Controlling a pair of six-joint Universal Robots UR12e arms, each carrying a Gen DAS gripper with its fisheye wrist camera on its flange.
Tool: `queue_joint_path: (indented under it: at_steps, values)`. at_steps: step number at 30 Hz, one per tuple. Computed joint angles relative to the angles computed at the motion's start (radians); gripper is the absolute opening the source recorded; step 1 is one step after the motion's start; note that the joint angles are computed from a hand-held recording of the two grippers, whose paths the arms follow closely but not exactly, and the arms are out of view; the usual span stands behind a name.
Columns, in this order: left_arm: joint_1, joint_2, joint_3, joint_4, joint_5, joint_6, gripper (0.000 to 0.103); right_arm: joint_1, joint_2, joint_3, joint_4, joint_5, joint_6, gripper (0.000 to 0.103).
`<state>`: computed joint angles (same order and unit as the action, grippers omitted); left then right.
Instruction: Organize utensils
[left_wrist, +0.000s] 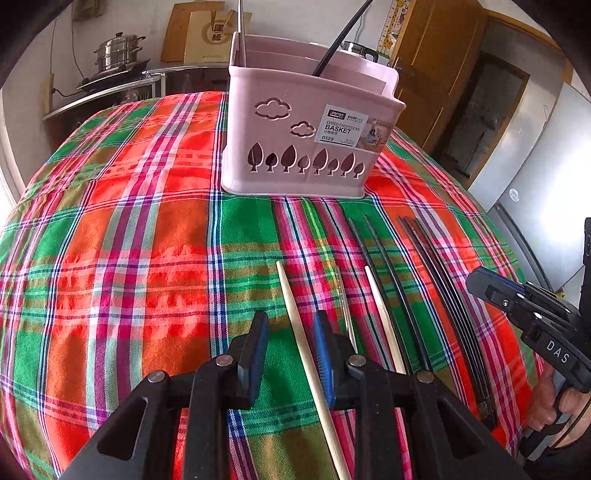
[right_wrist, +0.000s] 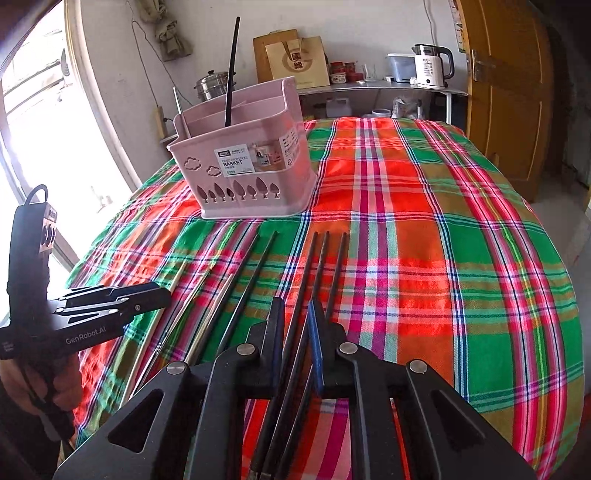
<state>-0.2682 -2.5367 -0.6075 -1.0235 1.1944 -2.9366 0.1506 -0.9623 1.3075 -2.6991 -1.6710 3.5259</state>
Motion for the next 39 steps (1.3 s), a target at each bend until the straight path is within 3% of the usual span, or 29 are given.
queue_joint_path:
  at_steps: [10, 17, 28, 31, 39]
  values:
    - [-0.01, -0.041, 0.082, -0.038, 0.03, 0.009, 0.024, -0.014, 0.046, -0.082, 0.087, -0.006, -0.024, 0.01]
    - [-0.016, -0.061, 0.12, -0.048, 0.059, 0.02, 0.018, -0.018, 0.072, -0.128, 0.143, -0.002, -0.032, 0.009]
    - [-0.029, -0.095, 0.194, -0.105, 0.11, 0.076, 0.018, -0.025, 0.103, -0.201, 0.253, 0.005, -0.041, 0.009]
    - [-0.032, -0.096, 0.195, -0.099, 0.13, 0.073, 0.009, -0.025, 0.104, -0.206, 0.263, 0.005, -0.045, 0.008]
    - [-0.017, -0.107, 0.225, -0.129, 0.059, 0.022, 0.006, -0.028, 0.083, -0.169, 0.196, 0.024, -0.023, 0.007]
